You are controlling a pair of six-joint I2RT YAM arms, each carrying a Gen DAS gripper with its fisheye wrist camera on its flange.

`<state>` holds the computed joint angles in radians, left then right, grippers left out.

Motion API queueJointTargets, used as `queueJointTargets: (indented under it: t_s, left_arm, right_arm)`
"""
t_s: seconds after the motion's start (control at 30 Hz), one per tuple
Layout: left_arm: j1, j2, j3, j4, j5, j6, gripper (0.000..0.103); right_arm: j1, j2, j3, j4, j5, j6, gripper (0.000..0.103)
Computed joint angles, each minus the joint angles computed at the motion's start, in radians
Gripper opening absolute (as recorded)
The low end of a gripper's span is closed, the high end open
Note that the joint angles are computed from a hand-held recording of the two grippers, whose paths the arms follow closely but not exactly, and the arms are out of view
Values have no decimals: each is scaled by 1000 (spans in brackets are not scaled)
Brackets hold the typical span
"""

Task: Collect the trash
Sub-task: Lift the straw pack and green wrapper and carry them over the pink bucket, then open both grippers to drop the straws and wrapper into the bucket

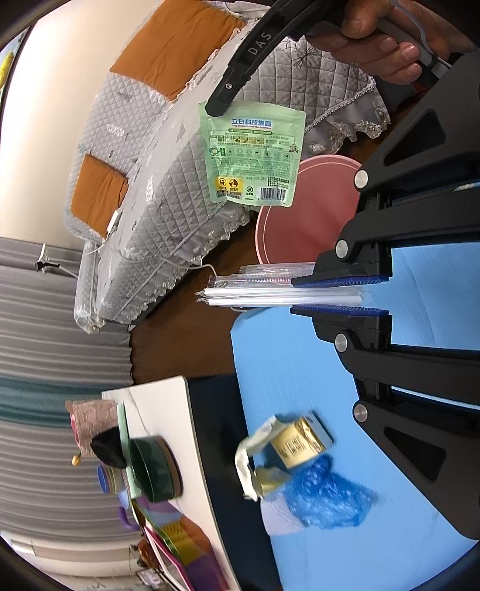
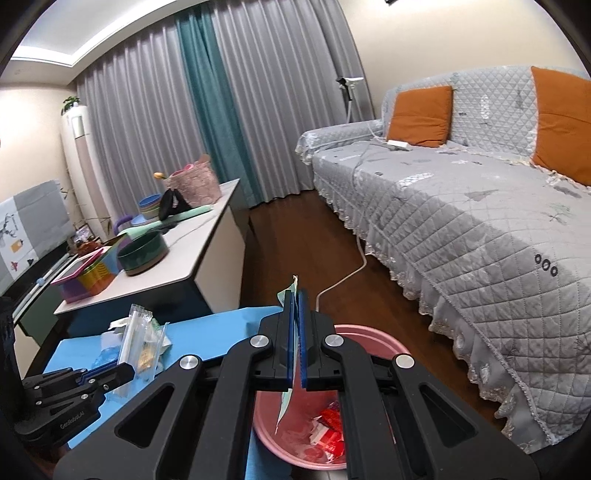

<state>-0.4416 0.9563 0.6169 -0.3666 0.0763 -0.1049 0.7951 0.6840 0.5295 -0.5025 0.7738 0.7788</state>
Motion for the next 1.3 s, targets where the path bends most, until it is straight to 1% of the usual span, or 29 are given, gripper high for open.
queueJointTargets:
  t_s: [0.17, 0.37, 0.63, 0.97, 1.03, 1.1, 1.13, 1.17, 1.2, 1.23, 1.3]
  left_arm:
    - [-52, 83, 17, 58, -18, -21, 9]
    - [-105, 194, 42, 133, -30, -37, 9]
    - [-133, 331, 84, 207, -19, -42, 9]
    - [-166, 465, 126, 260, -16, -48, 9]
    - [-172, 491, 138, 267, -15, -51, 9]
    - [-172, 519, 156, 265, -5, -49, 10]
    - [-175, 534, 166, 261, -8, -48, 14]
    - [-177, 555, 180, 255, -9, -46, 17]
    - [-177, 566, 186, 254, -13, -47, 25]
    - [-175, 573, 189, 257, -19, -51, 31]
    - [-165, 573, 186, 261, -14, -57, 33]
  right_arm:
    - [-117, -43, -28, 18, -80, -36, 2]
    - [-213, -39, -53, 63, -150, -90, 2]
    - [-306, -2, -88, 122, -230, -139, 2]
    - [-350, 36, -103, 164, -273, -171, 2]
    - [-371, 43, -105, 161, -297, -170, 3]
    - [-406, 61, -105, 164, -354, -176, 10]
    - [-418, 73, -105, 165, -372, -177, 15]
    - [-419, 81, -106, 163, -363, -173, 31]
    - [-416, 87, -105, 162, -354, -168, 44]
    - [-416, 93, -105, 163, -349, -163, 47]
    - [-428, 87, -107, 161, -359, -158, 47]
